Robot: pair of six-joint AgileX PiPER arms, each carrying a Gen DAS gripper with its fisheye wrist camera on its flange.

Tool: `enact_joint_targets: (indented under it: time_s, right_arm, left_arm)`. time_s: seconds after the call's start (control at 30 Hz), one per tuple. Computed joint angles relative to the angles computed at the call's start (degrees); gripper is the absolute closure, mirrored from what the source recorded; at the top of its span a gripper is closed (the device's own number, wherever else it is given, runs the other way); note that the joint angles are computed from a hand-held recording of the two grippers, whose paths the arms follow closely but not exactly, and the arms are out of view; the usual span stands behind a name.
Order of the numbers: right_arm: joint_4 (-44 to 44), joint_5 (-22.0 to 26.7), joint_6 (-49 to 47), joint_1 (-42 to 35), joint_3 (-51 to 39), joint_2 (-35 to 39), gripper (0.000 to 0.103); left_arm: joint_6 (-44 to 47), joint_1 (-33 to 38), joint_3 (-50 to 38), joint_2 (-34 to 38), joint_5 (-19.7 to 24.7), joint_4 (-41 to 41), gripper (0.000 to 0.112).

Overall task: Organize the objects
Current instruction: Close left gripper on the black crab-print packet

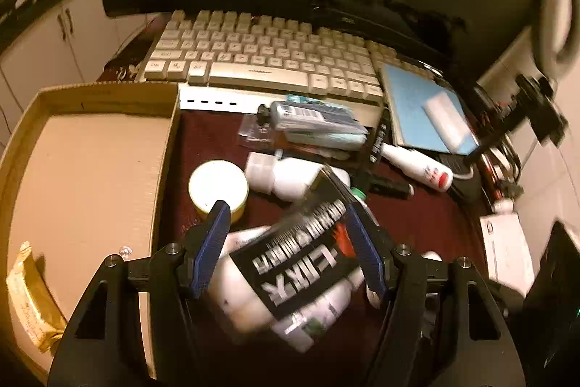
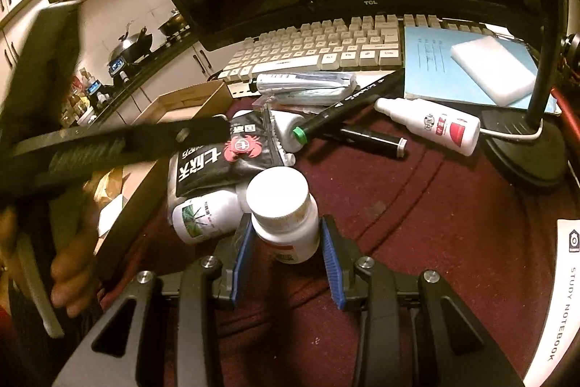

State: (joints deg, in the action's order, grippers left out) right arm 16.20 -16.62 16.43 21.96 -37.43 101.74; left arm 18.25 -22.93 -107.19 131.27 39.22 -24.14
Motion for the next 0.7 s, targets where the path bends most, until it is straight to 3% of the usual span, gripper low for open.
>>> enact_joint_targets:
  time_s: [0.1,0.2,0.27,0.43,0.6,0.7]
  right_arm:
    - [0.6,0.3,-0.5,0.2,0.1,-0.1,0.067]
    - [1.3,0.4,-1.1,0.2,0.3,-0.4,0.067]
    - [-0.1,0.5,0.2,0.0,0.5,-0.4,0.067]
    - [0.4,0.9,-0.5,0.1,0.8,-0.9,0.067]
    - [5.3,2.0,-5.1,1.0,0.7,-1.4,0.067]
    - [11.3,2.1,-10.8,2.0,1.0,-2.5,0.067]
  left_arm:
    - [1.9,0.8,-3.4,2.4,4.7,-2.9,0.046]
    - [3.7,1.6,-0.5,1.4,6.5,-4.2,0.046]
    - [7.8,2.1,6.2,-1.9,3.5,-7.0,0.046]
    - [10.4,0.1,20.4,-9.6,-6.6,-5.1,0.045]
    - [11.9,-0.7,22.3,-10.0,-10.3,-6.5,0.045]
    - [8.0,0.2,20.2,-8.9,-10.0,-4.1,0.045]
